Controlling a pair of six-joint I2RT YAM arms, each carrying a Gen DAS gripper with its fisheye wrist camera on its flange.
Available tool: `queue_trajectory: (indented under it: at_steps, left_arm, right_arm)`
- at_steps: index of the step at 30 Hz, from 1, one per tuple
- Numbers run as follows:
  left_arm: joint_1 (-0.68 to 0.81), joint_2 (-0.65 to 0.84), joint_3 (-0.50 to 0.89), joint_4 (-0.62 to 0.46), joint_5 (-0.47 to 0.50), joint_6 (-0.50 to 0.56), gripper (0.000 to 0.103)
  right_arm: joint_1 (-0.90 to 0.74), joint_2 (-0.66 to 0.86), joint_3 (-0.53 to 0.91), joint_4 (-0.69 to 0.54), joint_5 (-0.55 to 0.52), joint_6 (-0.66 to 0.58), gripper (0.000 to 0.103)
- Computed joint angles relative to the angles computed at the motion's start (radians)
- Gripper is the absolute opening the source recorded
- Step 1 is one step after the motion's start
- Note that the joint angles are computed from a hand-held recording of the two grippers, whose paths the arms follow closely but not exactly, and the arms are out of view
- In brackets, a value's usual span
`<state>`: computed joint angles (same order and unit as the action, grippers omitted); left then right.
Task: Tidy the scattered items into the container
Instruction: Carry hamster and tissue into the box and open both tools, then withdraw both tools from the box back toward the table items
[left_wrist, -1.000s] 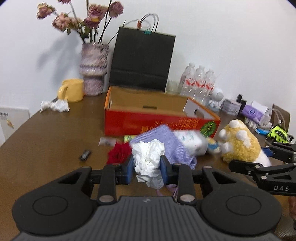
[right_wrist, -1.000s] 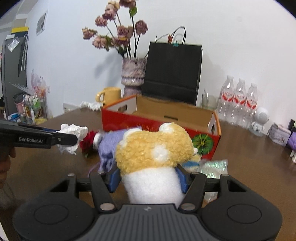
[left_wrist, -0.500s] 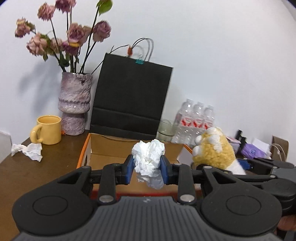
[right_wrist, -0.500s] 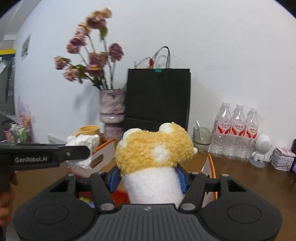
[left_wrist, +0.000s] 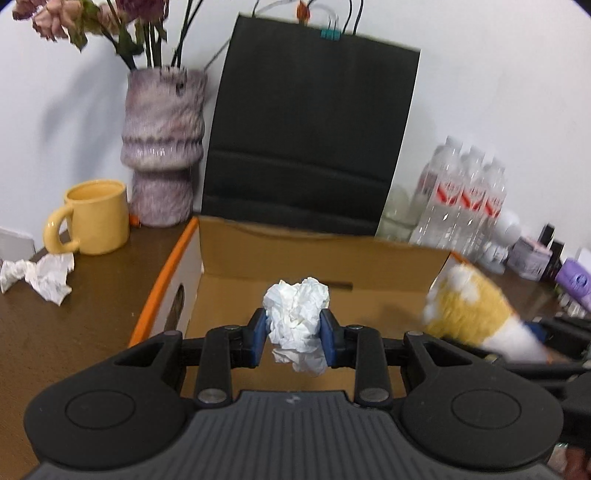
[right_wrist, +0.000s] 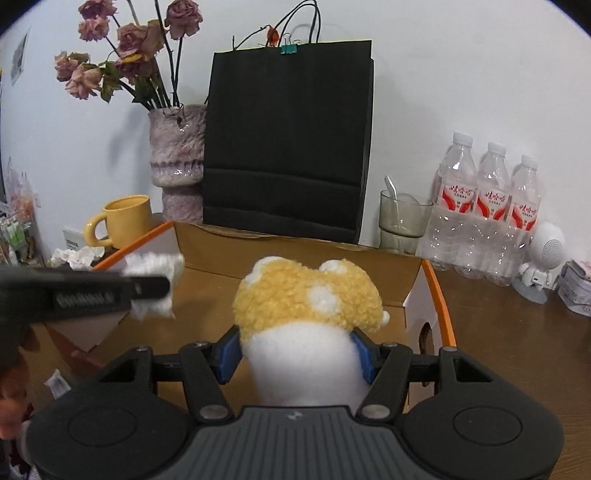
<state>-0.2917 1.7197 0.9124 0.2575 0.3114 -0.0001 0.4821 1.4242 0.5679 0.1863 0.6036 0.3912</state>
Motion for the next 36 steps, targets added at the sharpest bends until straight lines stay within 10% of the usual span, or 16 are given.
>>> queue_trajectory:
  at_steps: [10,14,36]
  left_arm:
    - [0.003,0.026,0.028,-0.036,-0.014,0.008,0.043]
    - [-0.01,-0.009,0.007,-0.03,-0.058,0.004,0.103]
    - [-0.022,-0.071,-0.032,-0.004,-0.095,0.024,0.103]
  right_arm:
    - [-0.008,0.028,0.001,0.024,-0.023,-0.008,0.062]
    - [-0.022,0.023,0.016,-0.018,-0.048,0.0,0.103]
    - [-0.006,-0.082,0.025,-0.13,0.011,0.065,0.103]
